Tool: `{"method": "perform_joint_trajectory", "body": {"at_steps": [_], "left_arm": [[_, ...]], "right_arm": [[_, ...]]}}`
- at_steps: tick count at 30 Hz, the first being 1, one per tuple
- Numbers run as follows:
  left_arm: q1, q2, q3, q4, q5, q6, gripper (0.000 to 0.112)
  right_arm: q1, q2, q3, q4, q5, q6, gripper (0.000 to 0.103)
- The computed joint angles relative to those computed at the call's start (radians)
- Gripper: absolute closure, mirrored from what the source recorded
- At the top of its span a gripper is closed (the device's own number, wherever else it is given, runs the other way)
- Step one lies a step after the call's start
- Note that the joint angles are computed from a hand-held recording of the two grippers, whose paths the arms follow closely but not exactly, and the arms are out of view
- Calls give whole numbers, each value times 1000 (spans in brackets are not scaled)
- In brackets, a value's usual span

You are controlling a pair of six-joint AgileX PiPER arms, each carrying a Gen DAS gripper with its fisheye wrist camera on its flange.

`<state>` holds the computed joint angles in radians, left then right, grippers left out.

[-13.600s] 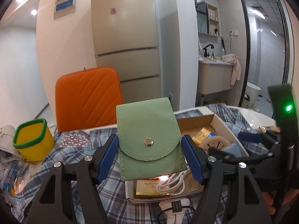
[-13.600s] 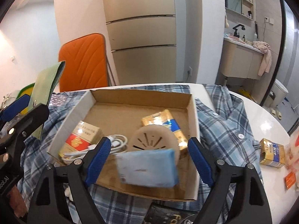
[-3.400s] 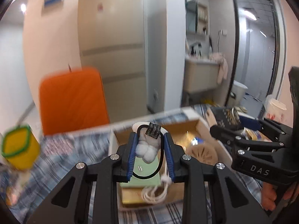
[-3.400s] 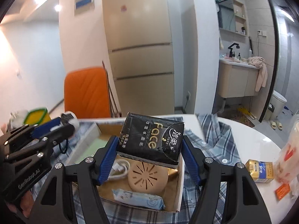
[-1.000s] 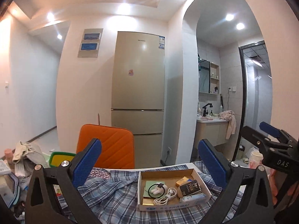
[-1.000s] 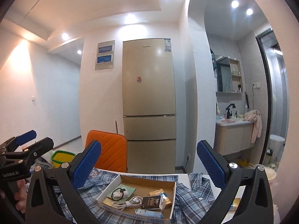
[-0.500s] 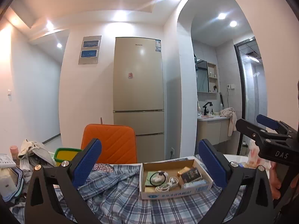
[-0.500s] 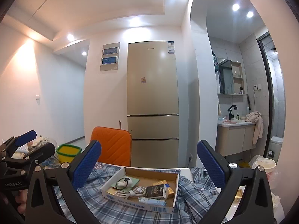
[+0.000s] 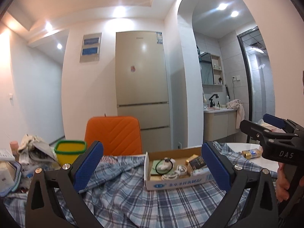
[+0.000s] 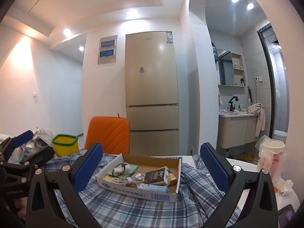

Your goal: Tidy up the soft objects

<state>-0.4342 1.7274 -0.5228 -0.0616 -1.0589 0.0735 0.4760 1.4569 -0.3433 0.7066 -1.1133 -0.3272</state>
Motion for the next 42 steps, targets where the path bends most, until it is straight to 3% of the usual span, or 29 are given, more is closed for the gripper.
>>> {"method": "perform_joint_trajectory", "body": {"at_steps": [2, 10, 42], "left_arm": [[-4, 3, -14, 4, 34, 11, 10], [4, 10, -21, 13, 50, -2, 10], [-3, 13, -24, -23, 51, 9, 10]], "right_arm": [[-4, 22, -12, 5, -2, -9, 0], [14, 66, -37, 18, -8, -46, 0], [1, 72, -39, 16, 0, -29, 0]]}}
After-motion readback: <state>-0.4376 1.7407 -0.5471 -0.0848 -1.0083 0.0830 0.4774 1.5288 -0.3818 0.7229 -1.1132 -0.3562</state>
